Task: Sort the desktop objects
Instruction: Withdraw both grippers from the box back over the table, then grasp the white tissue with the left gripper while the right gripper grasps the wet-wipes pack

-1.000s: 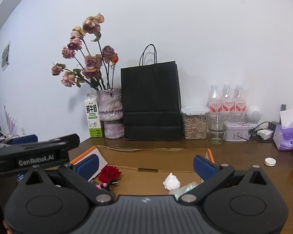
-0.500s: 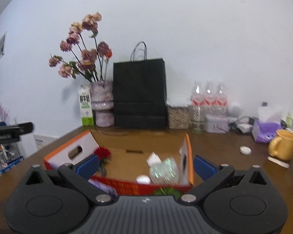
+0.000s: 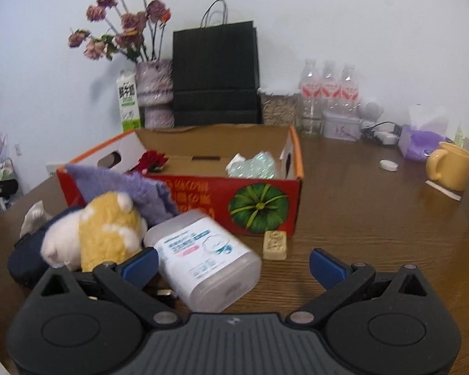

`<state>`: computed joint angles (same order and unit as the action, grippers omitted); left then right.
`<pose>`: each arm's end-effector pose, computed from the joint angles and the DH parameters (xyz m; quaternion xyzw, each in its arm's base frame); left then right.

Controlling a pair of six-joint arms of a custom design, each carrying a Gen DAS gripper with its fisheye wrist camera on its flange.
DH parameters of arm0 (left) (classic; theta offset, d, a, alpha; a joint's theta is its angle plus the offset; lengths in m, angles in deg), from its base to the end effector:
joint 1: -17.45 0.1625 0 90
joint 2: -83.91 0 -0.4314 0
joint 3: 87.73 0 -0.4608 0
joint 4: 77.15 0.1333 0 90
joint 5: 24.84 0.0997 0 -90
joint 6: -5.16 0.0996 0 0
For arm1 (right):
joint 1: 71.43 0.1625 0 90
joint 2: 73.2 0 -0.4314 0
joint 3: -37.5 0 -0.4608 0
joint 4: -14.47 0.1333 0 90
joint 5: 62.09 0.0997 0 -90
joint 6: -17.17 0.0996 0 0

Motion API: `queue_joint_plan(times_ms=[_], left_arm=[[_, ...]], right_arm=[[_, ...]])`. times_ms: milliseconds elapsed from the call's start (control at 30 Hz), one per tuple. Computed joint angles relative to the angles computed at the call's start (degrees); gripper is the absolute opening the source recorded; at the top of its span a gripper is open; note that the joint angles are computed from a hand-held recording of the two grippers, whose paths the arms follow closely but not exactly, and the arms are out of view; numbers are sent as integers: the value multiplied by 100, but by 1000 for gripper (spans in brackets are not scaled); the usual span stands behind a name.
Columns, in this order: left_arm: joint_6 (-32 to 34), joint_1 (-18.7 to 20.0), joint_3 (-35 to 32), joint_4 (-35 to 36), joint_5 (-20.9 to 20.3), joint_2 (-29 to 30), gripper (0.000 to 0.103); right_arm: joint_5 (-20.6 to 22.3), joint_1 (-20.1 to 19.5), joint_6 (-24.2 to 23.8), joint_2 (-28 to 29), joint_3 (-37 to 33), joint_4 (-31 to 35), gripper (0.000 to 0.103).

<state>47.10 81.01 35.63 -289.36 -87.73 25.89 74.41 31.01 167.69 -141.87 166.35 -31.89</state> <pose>-0.0847 -0.5716 0.1447 0.3881 0.7698 -0.4309 0.2666 0.1520 -0.4056 0.0514 0.0313 -0.7624 0.5145 0.3912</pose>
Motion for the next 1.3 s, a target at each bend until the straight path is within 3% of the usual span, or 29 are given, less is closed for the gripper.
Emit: queue_joint_plan(times_ms=[333,500,567,700,800,867,1300], left_arm=[[-229,240,-186,804,-156,50,102],[-536,316,-293,1314,-237,66,84],[-661,365,-340,1534,-306,55,75],[-756,417,-465,1788,-385,106,71],[-911,450,-565,2184,-505,65,49],[-818,449,-565,2189,-560,58,13],[-559,249,-94,1367,-615,-170,9]], right_arm=[[-154,-177,-417,214,-474,540,102],[-437,-297,-333,200,-678,1228,82],[-500,-342,-226,215,-739,1458,78],[-486,-362,-293,243,-741,1459,77],[-506,-367,-361,249,-697,1345,76],[-517,-358,-390,253,-664,1268,74],[-458,-196,-480,30,-201,596,64]])
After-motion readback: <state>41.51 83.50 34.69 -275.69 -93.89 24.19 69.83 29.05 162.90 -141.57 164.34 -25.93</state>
